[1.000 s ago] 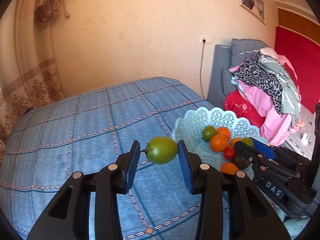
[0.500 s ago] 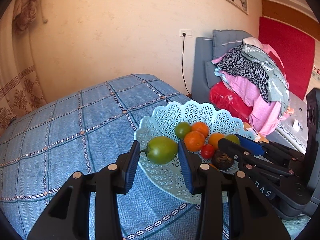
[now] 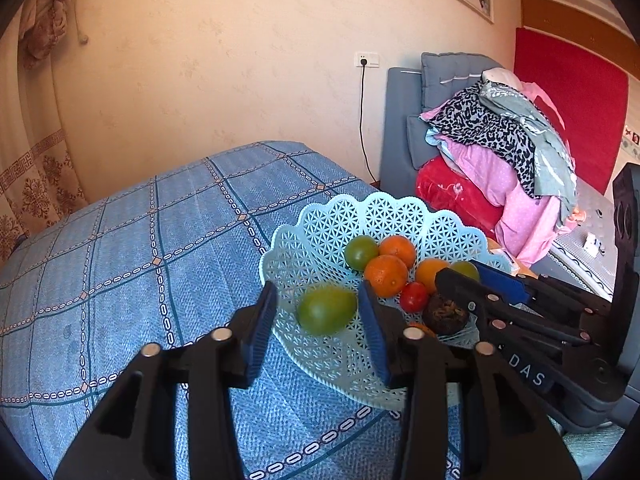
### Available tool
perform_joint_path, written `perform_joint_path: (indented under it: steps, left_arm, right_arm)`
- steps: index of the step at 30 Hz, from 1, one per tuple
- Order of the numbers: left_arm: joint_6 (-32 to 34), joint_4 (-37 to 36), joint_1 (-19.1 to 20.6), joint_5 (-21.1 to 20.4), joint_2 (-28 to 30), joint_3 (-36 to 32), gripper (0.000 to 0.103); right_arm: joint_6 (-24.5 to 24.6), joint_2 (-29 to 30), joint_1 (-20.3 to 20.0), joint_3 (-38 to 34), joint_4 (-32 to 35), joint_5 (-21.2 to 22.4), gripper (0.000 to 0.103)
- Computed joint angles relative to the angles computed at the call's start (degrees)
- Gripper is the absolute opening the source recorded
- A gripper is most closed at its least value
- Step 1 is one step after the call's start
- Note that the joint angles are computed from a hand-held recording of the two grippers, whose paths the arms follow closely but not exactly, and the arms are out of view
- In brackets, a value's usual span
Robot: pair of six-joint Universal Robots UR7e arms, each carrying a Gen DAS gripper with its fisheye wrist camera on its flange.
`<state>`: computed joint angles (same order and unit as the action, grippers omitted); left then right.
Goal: Organize fruits
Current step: 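Lower the green tomatoes into the basket and open both tools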
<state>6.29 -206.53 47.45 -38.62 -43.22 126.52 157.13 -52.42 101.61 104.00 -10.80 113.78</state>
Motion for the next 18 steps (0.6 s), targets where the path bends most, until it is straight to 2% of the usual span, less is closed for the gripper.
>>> perform_joint_path:
  steps: [1, 2, 5, 11, 13, 15, 16, 17, 18]
  left_arm:
    - [0.2, -0.5, 0.0, 0.2, 0.1, 0.0, 0.061]
    - [0.3, -1.0, -0.1, 0.5, 0.2, 0.1, 0.063]
    - [0.0, -0.6, -0.2, 1.9, 0.1, 0.1, 0.067]
    - [-0.7, -1.2, 0.0, 2.9, -0.2, 0.6, 0.067]
    - [-0.5, -1.7, -0.1, 3.4, -0.2, 0.8, 0.071]
    - [0.1, -3.1, -0.3, 4.1, 0.1, 1.0, 0.08]
    - [0.1, -3.4, -0.5, 4.5, 0.1, 1.2, 0.08]
    - [0.1, -3.5, -0.5, 4.9, 0.2, 1.3, 0.081]
    - [-0.3, -3.2, -0.6, 5.2, 0.0, 1.4, 0.082]
  right_arm:
    - [0.0, 0.0, 0.0, 0.0, -0.1, 0.0, 0.03]
    - [-0.1, -0.1, 0.0, 0.1, -0.2, 0.0, 0.03]
    - [-0.1, -0.2, 0.0, 0.3, -0.4, 0.0, 0.03]
    - [-0.3, 0.0, 0.1, 0.1, 0.1, -0.4, 0.03]
    - [-0.5, 0.2, 0.3, 0.1, 0.2, -0.4, 0.03]
    - [-0.5, 0.5, 0.4, -0.2, 0.6, -0.5, 0.031]
    - [-0.5, 0.6, 0.4, -0.4, 0.8, -0.4, 0.034]
    - [-0.4, 0.6, 0.4, -0.4, 0.9, -0.5, 0.053]
    - [-0.4, 0.4, 0.4, -0.1, 0.3, -0.4, 0.063]
